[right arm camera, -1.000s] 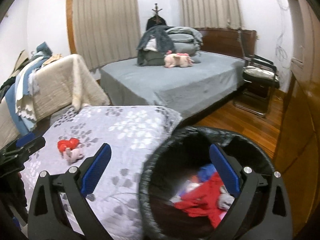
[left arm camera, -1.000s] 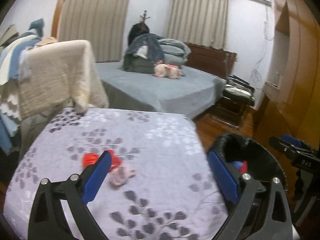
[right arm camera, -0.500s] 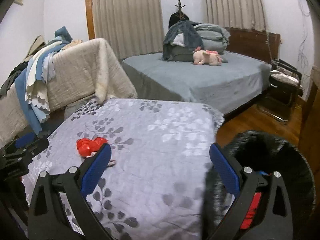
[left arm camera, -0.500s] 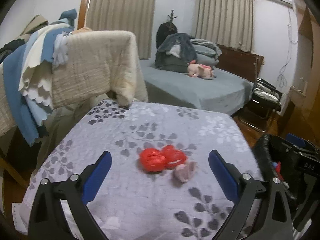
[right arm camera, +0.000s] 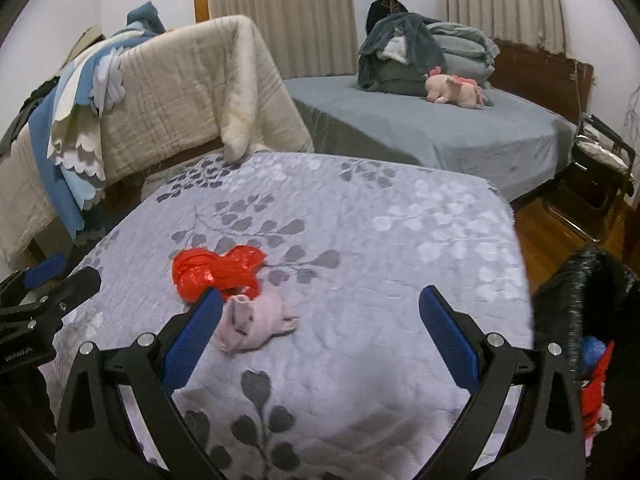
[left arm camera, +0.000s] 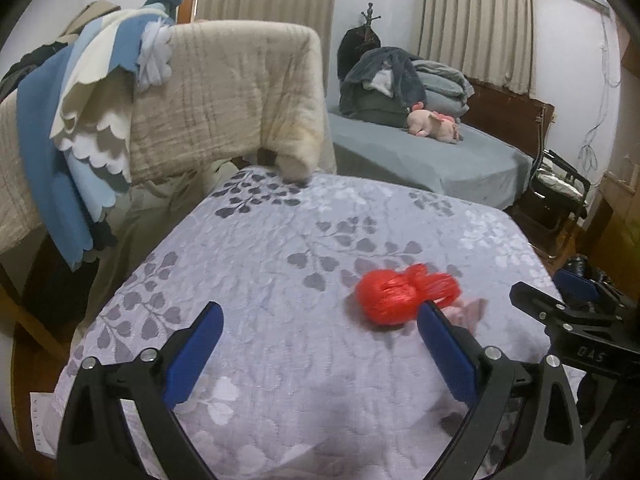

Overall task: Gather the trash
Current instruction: 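Move both open grippers back toward the red plastic bag and pink cloth, then grasp the pink sock with the right gripper while the left grasps the red plastic bag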

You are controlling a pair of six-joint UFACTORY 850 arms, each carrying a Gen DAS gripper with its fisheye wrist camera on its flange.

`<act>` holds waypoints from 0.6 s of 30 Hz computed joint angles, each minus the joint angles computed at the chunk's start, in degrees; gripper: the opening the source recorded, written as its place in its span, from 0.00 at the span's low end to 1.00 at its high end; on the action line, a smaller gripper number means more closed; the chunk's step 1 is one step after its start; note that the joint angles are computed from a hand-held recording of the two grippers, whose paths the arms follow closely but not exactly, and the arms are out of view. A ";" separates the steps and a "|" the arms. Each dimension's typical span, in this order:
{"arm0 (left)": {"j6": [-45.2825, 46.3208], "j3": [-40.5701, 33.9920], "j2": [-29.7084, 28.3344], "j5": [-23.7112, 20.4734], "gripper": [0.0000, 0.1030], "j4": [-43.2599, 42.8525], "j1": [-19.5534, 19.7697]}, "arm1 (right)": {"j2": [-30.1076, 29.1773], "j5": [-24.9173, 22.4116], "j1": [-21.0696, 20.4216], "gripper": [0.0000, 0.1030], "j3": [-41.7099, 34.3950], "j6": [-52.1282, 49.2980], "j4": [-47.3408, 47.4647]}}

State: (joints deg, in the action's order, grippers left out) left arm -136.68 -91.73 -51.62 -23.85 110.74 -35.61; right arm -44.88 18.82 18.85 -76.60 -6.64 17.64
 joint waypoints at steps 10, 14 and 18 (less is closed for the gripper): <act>-1.16 0.06 -0.71 1.12 0.93 1.03 1.81 | -4.82 -5.14 1.56 0.93 -5.87 -6.34 5.97; -1.83 0.03 -0.88 1.54 0.93 1.59 2.07 | -6.17 -7.54 1.58 0.93 -7.67 -7.40 7.00; -2.52 -0.13 -1.05 1.97 0.93 1.91 2.26 | -6.99 -9.81 1.45 0.74 -9.03 -4.22 3.00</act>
State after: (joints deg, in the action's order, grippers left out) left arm -139.20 -91.86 -52.67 -21.88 112.65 -33.35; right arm -51.87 9.01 20.30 -85.63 -10.86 20.63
